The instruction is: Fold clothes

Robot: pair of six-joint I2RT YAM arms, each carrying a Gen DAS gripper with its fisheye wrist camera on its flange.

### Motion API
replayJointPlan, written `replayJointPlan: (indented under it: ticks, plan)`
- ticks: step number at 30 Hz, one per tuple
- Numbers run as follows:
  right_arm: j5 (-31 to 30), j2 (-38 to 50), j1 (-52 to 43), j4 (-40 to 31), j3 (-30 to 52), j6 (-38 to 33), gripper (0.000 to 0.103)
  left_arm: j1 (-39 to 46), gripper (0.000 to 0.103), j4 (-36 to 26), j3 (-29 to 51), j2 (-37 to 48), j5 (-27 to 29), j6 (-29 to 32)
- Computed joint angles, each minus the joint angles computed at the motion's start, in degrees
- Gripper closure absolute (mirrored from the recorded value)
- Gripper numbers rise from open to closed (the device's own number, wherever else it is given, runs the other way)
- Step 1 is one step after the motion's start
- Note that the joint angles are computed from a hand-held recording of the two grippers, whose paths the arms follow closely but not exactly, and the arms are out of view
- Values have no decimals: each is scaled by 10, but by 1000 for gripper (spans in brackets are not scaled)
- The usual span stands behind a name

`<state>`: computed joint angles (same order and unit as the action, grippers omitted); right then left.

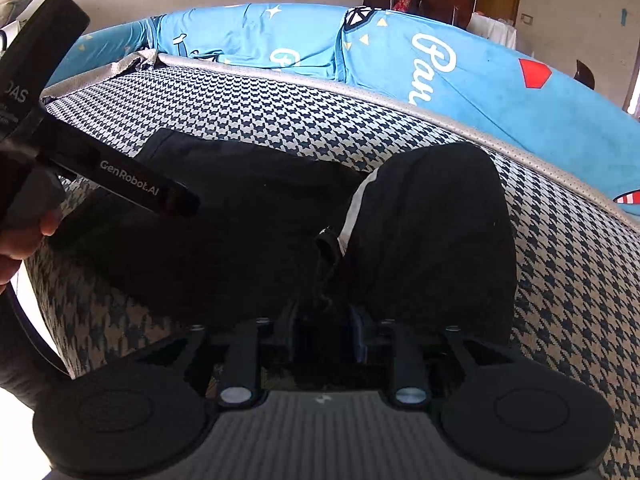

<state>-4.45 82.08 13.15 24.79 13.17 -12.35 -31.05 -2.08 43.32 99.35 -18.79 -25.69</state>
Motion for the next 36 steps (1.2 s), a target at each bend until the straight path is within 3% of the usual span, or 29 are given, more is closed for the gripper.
replayJointPlan:
  ticks: [4,7,14,19,24,29,32,36]
  plan:
    - [-80,-56,-47,-32,-3,38,64,14,0,3,-10,-13,-3,-4]
    - [-100,-90,-71,-9,-16,84,64,31,0,4,-17,-23,-3,-11]
    - [-24,-49,-68,74,-8,184,64,68,0,-5,-36,-47,-1,-21]
    - [18,-10,-58,93,18,238,64,86,0,-4,-44,-54,2,-20]
    - [67,46,-40,68,58,278,64,98,0,-4,-49,-54,7,-14]
    - [112,95,-24,29,96,282,63,116,0,-7,-45,-39,21,-2]
    - [133,95,-9,22,100,271,58,121,0,7,-55,-39,24,5]
    - [157,73,15,33,84,253,58,131,0,27,-70,-43,33,6]
